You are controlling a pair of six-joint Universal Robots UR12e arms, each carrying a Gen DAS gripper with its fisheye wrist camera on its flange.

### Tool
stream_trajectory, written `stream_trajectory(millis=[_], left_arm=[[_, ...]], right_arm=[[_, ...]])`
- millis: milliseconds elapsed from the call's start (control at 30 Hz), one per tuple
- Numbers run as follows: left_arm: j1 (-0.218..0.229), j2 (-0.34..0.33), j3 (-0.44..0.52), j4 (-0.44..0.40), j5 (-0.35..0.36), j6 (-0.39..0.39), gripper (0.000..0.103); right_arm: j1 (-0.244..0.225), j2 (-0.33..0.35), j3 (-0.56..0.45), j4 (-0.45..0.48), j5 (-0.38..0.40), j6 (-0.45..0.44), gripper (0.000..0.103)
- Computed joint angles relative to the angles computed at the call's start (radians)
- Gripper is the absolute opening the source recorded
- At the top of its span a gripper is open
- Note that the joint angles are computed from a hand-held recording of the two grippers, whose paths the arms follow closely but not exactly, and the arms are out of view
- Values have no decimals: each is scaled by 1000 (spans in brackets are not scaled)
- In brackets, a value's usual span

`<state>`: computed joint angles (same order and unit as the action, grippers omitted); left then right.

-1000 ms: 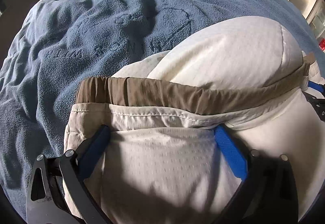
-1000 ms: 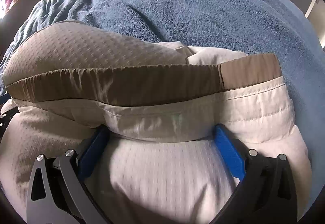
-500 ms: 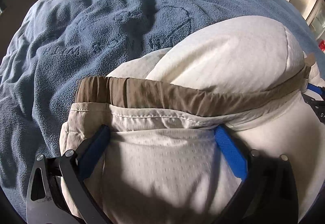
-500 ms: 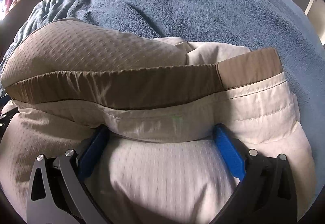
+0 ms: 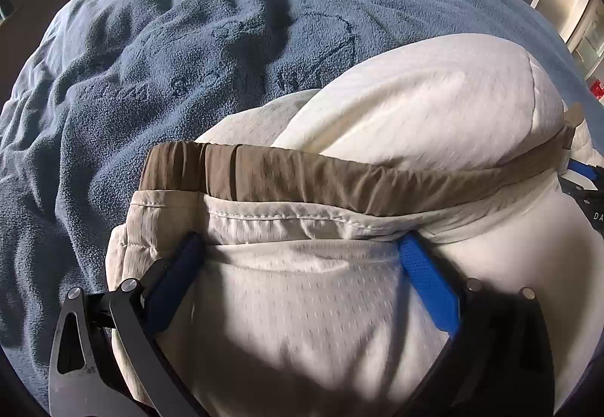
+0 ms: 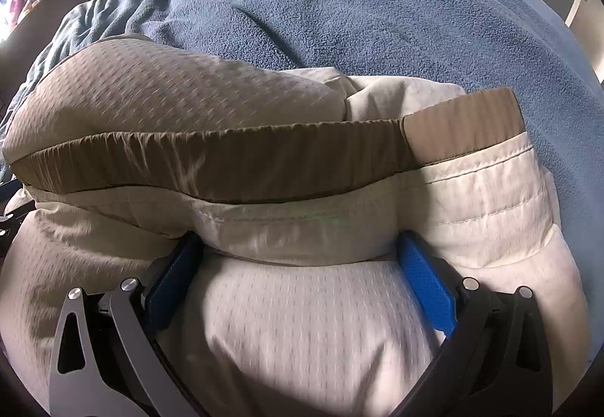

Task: Fold large clothes

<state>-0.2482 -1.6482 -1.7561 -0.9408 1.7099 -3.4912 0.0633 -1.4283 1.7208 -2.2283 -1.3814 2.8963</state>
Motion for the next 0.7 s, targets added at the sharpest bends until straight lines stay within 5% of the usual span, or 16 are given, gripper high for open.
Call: stream_trajectory(millis=[367,700], left_arm=[[5,15,-30,51,-11,-1,98],[34,65,-128,236,-91,-17,98]], right_arm=[[-3,-4,10,-22,12,5,97],[-42,-34,72,-132,133,22,97]])
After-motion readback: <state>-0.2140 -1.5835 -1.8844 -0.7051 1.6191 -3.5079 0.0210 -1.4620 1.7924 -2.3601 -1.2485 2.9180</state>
